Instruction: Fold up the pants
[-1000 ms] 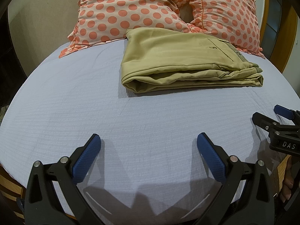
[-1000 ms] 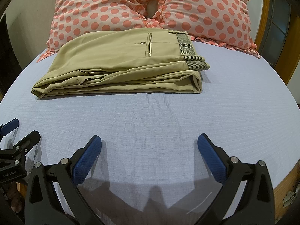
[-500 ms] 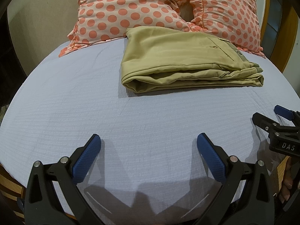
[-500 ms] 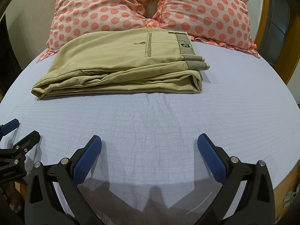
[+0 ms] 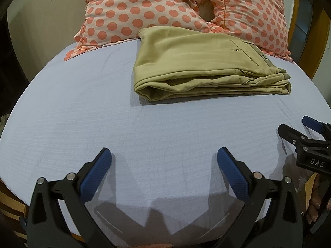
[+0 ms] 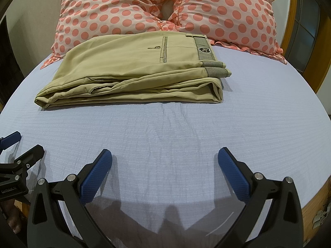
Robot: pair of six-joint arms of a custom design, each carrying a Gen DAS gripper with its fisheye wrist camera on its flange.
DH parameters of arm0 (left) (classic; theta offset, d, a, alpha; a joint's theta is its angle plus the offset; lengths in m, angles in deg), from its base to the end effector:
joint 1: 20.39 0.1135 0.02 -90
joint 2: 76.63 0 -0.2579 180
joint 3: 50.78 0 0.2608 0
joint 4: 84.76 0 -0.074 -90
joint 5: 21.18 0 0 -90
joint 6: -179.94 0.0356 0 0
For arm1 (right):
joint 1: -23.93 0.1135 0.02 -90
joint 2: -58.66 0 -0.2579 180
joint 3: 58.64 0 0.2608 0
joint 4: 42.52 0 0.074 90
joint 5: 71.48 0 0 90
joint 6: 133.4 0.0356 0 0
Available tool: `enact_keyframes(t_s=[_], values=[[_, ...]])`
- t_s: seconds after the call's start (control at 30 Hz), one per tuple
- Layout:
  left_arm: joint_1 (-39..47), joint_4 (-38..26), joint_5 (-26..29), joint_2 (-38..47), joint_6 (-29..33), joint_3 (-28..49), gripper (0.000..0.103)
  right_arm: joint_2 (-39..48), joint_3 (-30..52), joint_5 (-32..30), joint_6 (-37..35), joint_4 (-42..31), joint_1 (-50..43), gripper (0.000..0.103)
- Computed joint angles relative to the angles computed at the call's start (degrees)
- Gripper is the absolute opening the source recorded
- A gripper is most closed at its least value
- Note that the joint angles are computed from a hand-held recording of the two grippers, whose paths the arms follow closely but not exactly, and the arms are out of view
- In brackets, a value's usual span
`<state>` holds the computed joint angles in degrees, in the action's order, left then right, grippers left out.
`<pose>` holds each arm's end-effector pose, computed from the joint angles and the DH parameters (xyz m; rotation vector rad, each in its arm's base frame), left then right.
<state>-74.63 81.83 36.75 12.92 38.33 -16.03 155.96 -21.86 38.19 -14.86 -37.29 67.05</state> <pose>0.1363 -0.1569 0.0616 -0.0800 2.4758 0.0487 0.1851 0.1569 0.0539 -0.1796 2.4523 0.1041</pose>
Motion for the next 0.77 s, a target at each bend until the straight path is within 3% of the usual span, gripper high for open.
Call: enact_keyframes(t_s=[0.77], values=[[0.3,-0.2,0.1,0.1,0.2,0.4,0.101,0.4,0.2,0.1,0.2,0.2,0.1,0.102]])
